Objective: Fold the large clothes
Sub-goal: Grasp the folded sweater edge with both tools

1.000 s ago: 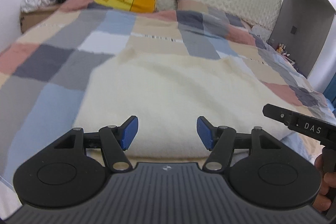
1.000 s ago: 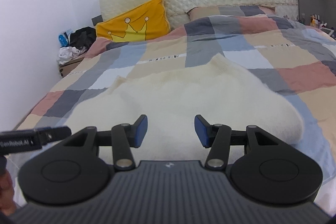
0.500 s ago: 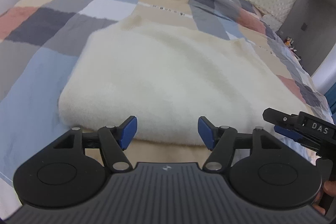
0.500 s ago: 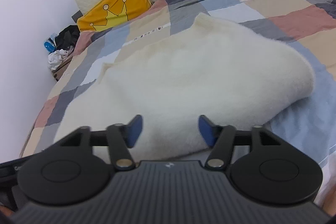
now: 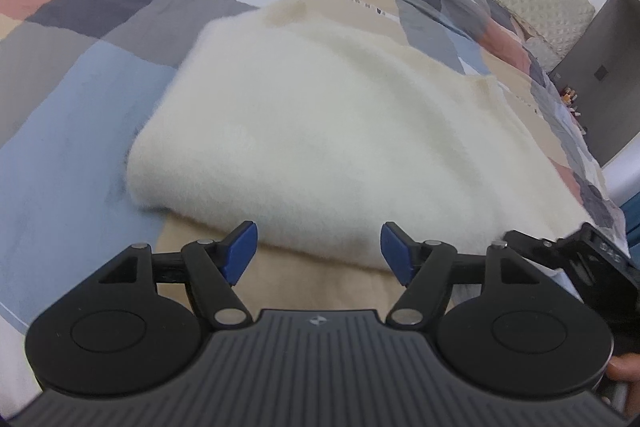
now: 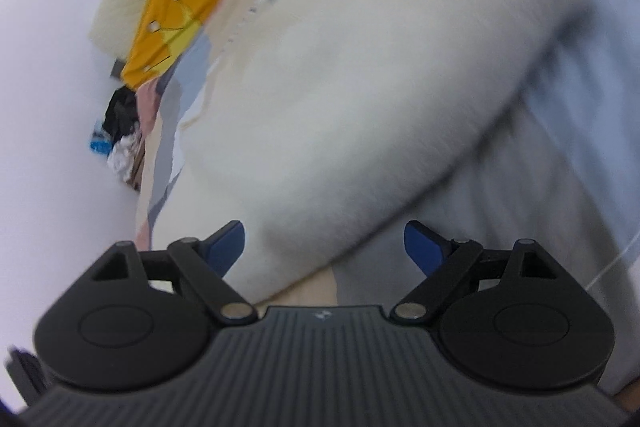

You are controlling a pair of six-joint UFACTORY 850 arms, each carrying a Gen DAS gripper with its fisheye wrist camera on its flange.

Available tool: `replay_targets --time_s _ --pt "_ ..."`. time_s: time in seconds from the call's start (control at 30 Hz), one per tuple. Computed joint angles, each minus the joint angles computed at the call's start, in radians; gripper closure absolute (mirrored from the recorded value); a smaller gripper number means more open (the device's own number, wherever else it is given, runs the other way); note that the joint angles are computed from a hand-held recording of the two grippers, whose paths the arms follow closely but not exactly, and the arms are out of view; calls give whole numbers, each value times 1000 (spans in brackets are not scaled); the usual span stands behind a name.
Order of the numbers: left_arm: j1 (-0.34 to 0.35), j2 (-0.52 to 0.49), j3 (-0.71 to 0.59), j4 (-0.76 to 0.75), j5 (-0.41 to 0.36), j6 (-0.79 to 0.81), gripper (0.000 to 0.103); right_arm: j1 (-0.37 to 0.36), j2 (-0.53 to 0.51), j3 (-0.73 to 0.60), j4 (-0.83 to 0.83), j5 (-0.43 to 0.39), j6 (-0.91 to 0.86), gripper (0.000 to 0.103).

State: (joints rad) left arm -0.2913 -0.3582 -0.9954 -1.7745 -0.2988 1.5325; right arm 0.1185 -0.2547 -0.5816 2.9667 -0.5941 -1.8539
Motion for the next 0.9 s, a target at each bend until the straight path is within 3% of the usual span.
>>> replay_targets --time_s 0.23,0.43,0.67,0.9 --pt "38 -45 -30 116 -106 -209 30 -30 -66 6 -4 -181 210 12" --pt "72 -111 -75 164 -191 -377 30 -19 -100 -17 -47 -225 238 12" --pt "126 -173 -93 46 -318 -477 30 -28 -80 46 43 -329 265 12" --pt "149 -218 -122 -72 -340 -534 31 -16 -62 70 110 -340 268 13"
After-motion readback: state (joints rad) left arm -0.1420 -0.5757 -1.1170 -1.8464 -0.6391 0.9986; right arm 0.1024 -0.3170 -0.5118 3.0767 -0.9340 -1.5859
